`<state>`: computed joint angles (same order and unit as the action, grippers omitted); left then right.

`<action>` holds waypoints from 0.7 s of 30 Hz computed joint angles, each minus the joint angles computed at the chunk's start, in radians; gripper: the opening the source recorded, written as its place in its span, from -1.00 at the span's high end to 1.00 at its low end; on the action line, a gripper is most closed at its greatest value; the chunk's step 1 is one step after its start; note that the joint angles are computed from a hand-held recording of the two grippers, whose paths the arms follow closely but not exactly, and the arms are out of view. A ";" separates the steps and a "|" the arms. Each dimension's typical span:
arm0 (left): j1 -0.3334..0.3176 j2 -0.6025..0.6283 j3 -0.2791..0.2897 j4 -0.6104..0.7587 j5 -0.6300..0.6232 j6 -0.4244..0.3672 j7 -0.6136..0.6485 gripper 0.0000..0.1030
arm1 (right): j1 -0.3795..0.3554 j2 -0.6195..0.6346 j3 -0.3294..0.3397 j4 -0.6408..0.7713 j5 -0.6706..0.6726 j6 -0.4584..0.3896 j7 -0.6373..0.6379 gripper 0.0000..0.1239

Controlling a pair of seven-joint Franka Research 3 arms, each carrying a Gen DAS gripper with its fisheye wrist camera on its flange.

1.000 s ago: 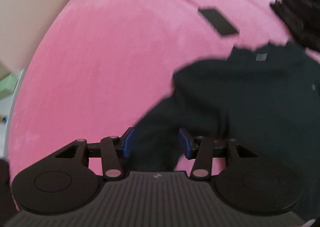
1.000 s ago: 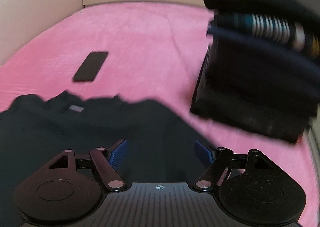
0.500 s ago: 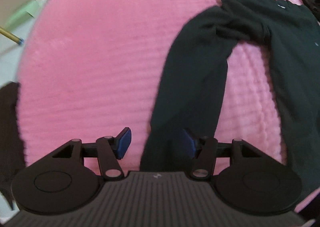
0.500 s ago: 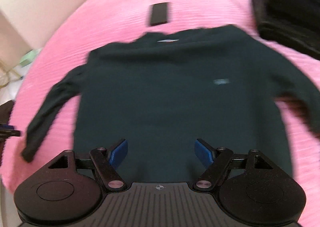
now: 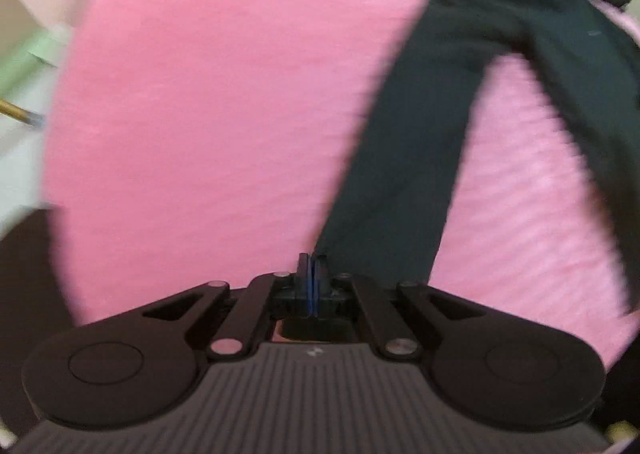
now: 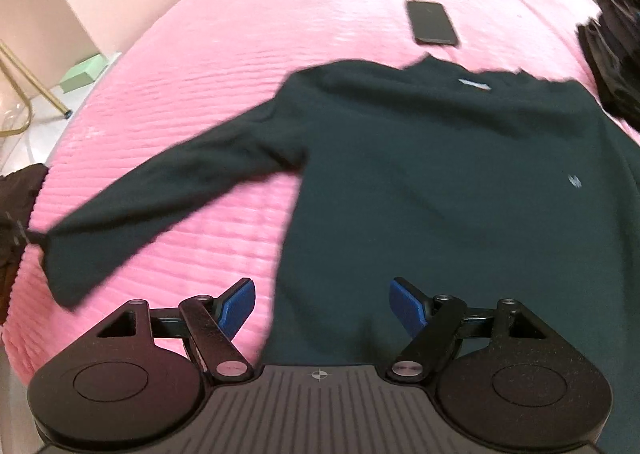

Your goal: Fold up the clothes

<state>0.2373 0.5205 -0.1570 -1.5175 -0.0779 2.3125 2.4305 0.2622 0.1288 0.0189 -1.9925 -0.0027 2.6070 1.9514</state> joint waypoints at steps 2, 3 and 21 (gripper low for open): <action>0.008 0.056 0.019 0.093 0.012 -0.006 -0.018 1.00 | 0.009 0.024 0.004 0.037 -0.007 -0.013 0.008 -0.24; 0.012 0.085 0.027 0.141 0.021 -0.011 -0.028 1.00 | 0.014 0.034 0.005 0.053 -0.008 -0.019 0.011 -0.24; -0.151 0.336 -0.126 0.533 -0.076 -0.141 -0.078 0.23 | -0.135 0.004 -0.088 0.037 -0.122 -0.013 -0.053 -0.24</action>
